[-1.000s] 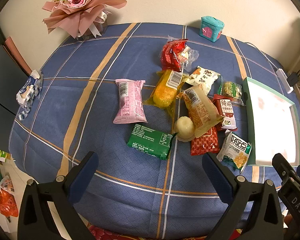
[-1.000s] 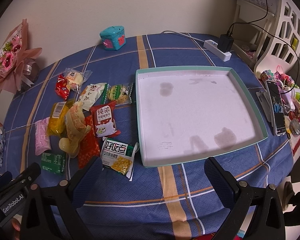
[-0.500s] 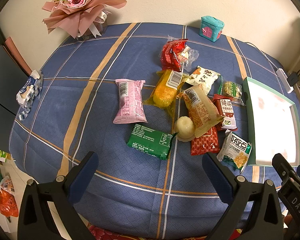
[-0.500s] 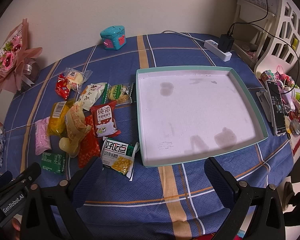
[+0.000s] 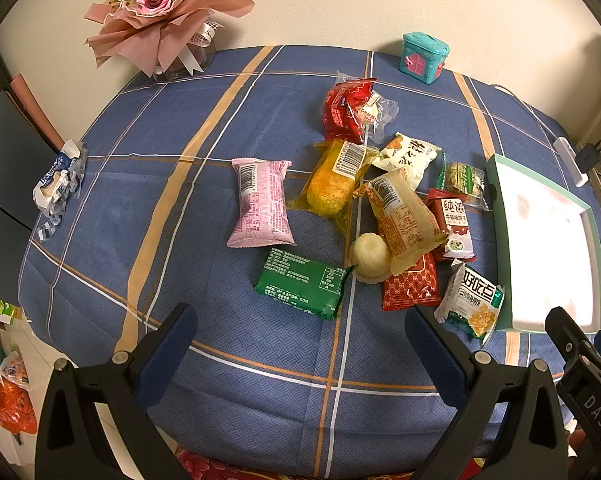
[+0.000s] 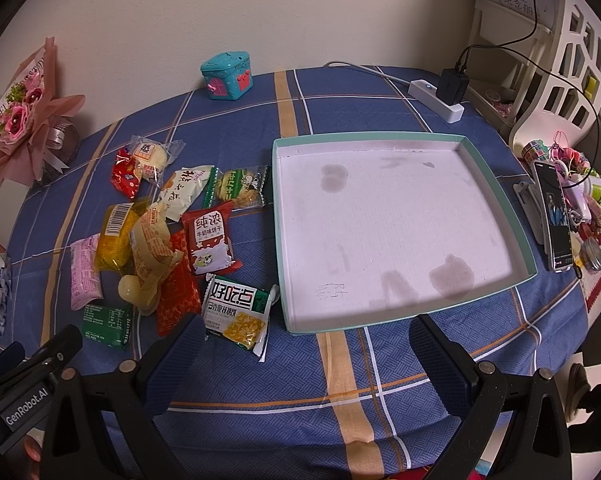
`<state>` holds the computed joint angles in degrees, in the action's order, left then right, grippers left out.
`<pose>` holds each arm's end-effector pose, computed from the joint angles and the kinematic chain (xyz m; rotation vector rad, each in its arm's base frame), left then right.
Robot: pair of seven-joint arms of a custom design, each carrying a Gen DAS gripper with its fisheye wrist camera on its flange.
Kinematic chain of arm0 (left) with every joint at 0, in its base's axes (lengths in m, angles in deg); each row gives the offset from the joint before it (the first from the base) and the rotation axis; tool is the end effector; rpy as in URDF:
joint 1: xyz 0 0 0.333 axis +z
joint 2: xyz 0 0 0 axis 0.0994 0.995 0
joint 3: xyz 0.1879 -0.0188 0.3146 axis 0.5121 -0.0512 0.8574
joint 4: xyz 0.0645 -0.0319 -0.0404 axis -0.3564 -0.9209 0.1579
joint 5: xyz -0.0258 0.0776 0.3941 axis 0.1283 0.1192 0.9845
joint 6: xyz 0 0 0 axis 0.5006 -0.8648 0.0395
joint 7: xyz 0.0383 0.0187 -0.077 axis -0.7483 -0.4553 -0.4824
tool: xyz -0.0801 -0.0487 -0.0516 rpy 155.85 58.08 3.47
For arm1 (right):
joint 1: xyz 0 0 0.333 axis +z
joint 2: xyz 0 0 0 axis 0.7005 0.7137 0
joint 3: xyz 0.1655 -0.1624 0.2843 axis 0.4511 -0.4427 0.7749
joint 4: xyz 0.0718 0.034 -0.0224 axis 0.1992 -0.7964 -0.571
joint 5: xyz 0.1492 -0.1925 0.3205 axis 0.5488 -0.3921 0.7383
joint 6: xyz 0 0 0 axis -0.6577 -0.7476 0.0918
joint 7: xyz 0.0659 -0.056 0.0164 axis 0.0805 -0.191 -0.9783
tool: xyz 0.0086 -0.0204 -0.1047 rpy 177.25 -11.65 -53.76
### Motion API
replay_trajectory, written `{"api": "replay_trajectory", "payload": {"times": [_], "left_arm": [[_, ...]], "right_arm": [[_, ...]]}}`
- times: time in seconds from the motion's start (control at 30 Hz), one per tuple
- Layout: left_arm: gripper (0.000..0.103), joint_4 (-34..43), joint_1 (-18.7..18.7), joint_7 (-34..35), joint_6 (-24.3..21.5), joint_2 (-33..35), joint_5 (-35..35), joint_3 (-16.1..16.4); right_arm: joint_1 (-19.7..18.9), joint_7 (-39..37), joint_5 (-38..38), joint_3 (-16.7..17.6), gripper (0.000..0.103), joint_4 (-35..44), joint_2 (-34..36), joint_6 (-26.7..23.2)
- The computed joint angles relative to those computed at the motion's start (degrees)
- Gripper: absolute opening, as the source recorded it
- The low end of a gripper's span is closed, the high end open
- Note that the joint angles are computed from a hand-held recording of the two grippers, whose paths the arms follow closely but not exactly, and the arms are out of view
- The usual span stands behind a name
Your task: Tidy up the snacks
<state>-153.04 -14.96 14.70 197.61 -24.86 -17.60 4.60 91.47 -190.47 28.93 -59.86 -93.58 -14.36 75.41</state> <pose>0.4697 -0.3227 0.3906 -2.0294 1.9056 -0.3397 0.4501 0.5315 0.3757 -1.6315 2.2931 -0.5697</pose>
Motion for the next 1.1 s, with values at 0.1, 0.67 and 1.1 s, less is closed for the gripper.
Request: {"api": "replay_trajectory", "payload": {"times": [0.1,0.67,1.1], "left_arm": [[0.103,0.05,-0.02,0.02,-0.09,-0.01,-0.06,-0.01],[0.103,0.08,-0.06,-0.82,-0.70,-0.04,0.36,0.16],[0.103,2.95,1.77,-2.20,-3.06,4.03,-3.32,1.81]], "right_arm": [[0.01,0.00,0.01,-0.01,0.103,0.00,0.00,0.00],[0.57,0.17,-0.14,0.12,0.103,0.61,0.50,-0.25],[-1.97,-14.64,13.70,1.06,0.103,7.31,8.95,8.95]]}}
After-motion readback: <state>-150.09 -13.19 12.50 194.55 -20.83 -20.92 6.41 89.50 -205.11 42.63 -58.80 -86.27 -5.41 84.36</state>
